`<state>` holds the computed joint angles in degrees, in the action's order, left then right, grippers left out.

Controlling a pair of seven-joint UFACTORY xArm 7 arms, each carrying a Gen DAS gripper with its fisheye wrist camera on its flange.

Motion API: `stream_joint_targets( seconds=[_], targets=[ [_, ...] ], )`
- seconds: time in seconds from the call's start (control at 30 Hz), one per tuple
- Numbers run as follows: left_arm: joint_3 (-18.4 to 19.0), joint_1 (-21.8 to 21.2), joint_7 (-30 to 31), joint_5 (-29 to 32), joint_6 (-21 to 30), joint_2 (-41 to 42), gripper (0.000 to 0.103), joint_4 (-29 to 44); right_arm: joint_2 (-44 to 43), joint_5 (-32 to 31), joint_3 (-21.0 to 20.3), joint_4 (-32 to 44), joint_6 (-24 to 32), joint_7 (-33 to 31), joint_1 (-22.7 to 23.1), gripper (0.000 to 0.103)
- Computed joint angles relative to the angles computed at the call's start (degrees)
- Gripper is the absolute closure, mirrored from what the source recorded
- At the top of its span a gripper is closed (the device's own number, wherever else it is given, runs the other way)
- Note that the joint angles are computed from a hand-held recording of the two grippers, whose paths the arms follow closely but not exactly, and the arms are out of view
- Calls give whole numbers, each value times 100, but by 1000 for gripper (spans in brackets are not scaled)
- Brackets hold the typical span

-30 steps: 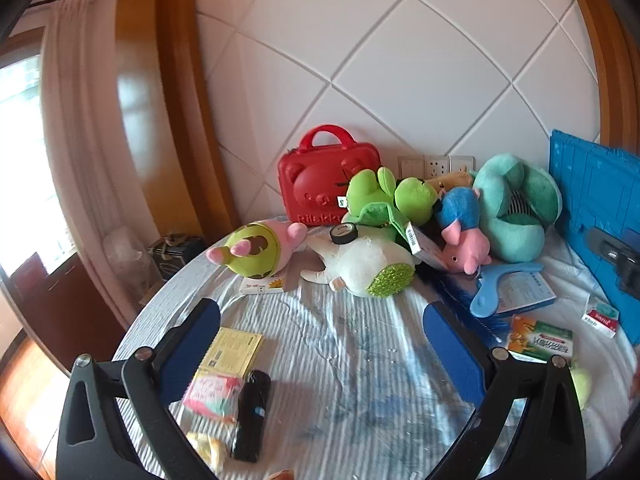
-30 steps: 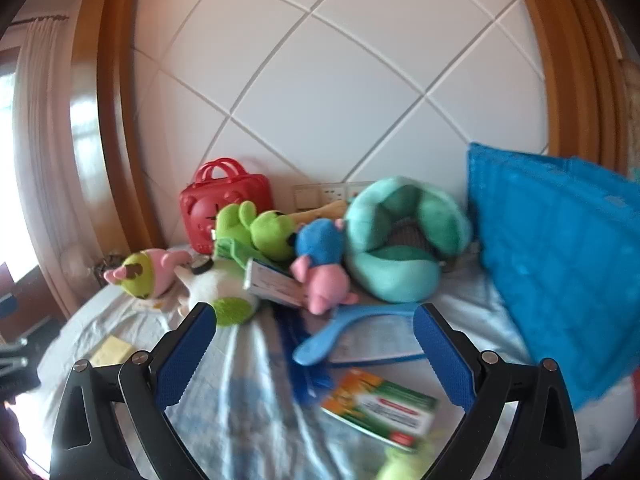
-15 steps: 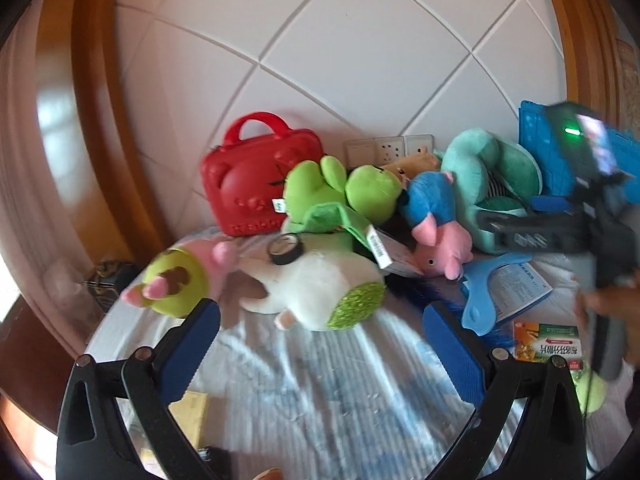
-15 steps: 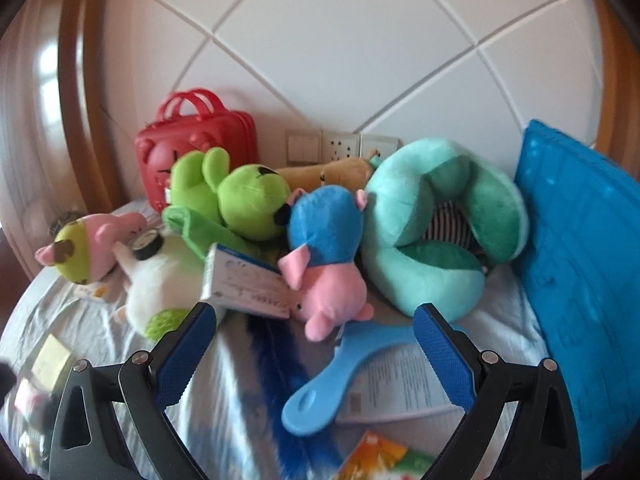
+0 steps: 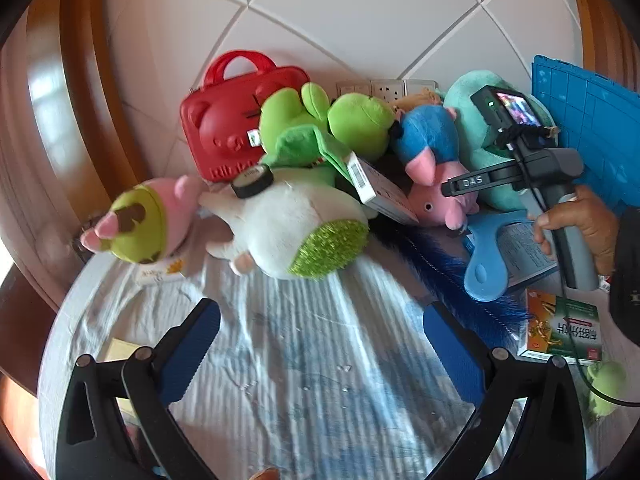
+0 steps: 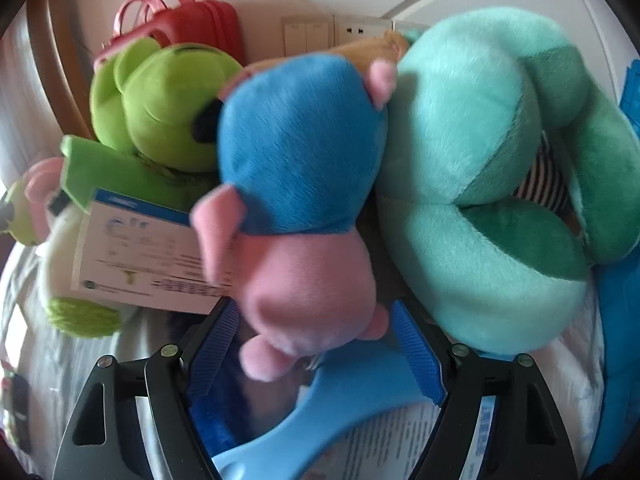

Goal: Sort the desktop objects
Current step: 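Close the right tool on the blue-and-pink plush pig and lift it, then carry the plush pig with the right tool toward the blue crate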

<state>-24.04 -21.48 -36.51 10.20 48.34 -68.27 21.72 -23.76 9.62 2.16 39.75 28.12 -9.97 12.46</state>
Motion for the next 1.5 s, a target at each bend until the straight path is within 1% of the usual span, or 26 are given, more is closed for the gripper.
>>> stream_joint_targets(
  seconds=[0.13,0.23,0.3,0.33,0.37,0.4,0.5,0.63,0.67,0.73,0.77,0.8,0.87,0.9,0.97,1.03,1.13,1.2,1.23,1.27,1.3,1.33,1.4,1.43,1.47,1.5],
  targets=[
    [-54,-66,1,-27,36,111,0,10,307,440,-247,109,-89,-369,198,23],
    [-83,-53,32,19,5,294,0,72,547,761,-299,268,-59,-642,296,23],
    [3,-22,116,43,-239,584,0,156,661,730,-174,344,0,-584,223,30],
    [48,2,171,69,-390,721,0,194,623,731,-130,305,-43,-568,200,36],
    [68,49,199,104,-568,849,0,227,522,871,-172,241,-25,-654,247,41],
    [101,118,253,151,-796,1048,0,285,430,983,-217,184,-2,-746,282,42],
    [256,164,452,174,-1190,1448,0,411,-71,1399,-471,-87,259,-1237,445,45],
    [339,214,551,148,-1292,1525,0,476,-873,1595,-676,-454,777,-1606,466,46],
    [360,209,594,142,-1272,1494,0,473,-1198,1719,-816,-586,1014,-1733,510,46],
    [408,142,742,120,-1145,1410,0,467,-1595,1836,-917,-708,1383,-1745,482,46],
    [455,86,831,88,-1109,1366,0,451,-1996,1928,-1041,-852,1762,-1759,474,46],
    [511,-14,930,27,-1069,1283,0,413,-2217,1937,-1081,-841,2086,-1733,445,46],
    [610,-293,1144,-135,-1034,1010,0,262,-2996,1857,-1033,-1126,2684,-1613,287,46],
    [605,-350,1203,-197,-998,947,0,238,-3509,1770,-1100,-1277,3180,-1567,203,46],
    [615,-552,1325,-369,-927,776,0,172,-4303,1608,-1070,-1511,3914,-1378,7,46],
    [613,-715,1442,-517,-889,700,0,132,-5074,1502,-1155,-1723,4627,-1220,-164,46],
    [664,-849,1595,-717,-1074,818,0,89,-6045,1281,-1247,-1949,5609,-967,-486,46],
    [606,-863,1654,-779,-1229,1066,0,122,-6575,1148,-1253,-2082,6132,-876,-652,46],
    [596,-920,1694,-821,-1297,1167,4,142,-6838,1007,-1381,-2122,6439,-861,-765,46],
    [625,-1035,1782,-876,-1393,1258,4,149,-7024,976,-1423,-2156,6652,-828,-846,46],
    [713,-1271,1979,-968,-1530,1387,4,152,-7248,975,-1390,-2223,6830,-794,-919,46],
    [792,-1471,2171,-1048,-1641,1487,4,140,-7478,835,-1455,-2356,6926,-883,-997,46],
    [835,-1633,2464,-1091,-1933,1679,4,110,-7756,829,-1481,-2423,7089,-908,-1092,46],
    [1014,-1770,2641,-1207,-2017,1789,4,118,-7799,775,-1552,-2443,7133,-945,-1129,46],
    [1359,-2032,2927,-1437,-2091,1920,4,136,-7843,611,-1748,-2505,7144,-1056,-1200,46],
    [1594,-2211,3180,-1632,-2152,2002,4,154,-7852,562,-1853,-2518,7184,-1107,-1268,46]
  ],
)
